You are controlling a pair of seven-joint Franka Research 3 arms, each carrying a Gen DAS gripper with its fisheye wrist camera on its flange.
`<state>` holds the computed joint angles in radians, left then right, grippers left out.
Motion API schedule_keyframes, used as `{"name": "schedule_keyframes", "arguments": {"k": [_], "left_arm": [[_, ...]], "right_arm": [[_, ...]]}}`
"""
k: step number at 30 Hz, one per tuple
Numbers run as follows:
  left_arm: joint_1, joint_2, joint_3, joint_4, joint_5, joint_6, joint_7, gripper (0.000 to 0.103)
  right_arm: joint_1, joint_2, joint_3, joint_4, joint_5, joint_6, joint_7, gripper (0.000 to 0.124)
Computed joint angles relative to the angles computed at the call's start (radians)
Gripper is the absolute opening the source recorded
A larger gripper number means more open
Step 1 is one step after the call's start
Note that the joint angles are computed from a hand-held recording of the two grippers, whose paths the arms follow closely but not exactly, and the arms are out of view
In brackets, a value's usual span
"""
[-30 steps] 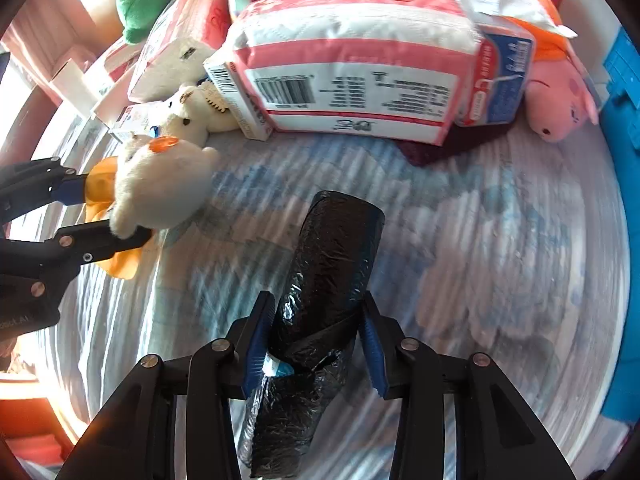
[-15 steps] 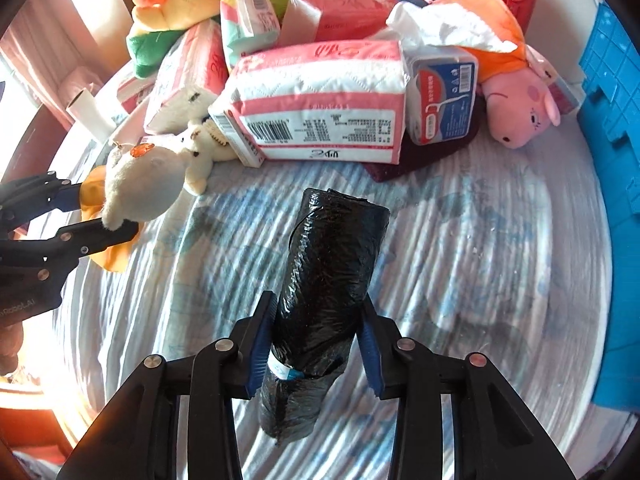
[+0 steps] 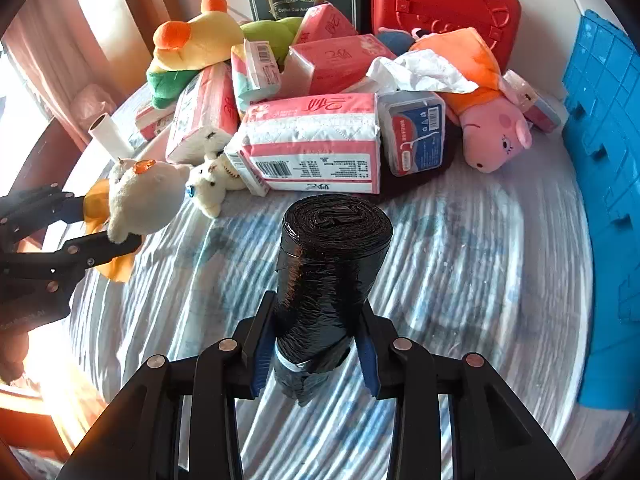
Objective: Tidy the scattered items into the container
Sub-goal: 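Lift the bag roll and teddy bear with both grippers toward the blue crate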
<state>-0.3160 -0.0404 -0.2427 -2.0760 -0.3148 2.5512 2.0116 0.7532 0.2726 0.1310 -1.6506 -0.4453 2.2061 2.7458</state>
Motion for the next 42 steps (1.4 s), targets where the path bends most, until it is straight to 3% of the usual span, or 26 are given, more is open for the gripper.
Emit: {"name": "schedule_keyframes", "arguments": {"k": [25,42], "left_arm": [[-0.044,-0.07,-0.004,0.027,0.1,0.051,-0.176,0.041],[-0.066,-0.047,-0.046,0.17,0.329,0.04,-0.42,0.041]], "right_arm": [[-0.069,-0.23,0.079,-0.134,-0.108,-0.011,0.008,0.035],[-0.215,-0.467,0.156,-0.29,-0.132,0.089,-0.031,0.035]]}}
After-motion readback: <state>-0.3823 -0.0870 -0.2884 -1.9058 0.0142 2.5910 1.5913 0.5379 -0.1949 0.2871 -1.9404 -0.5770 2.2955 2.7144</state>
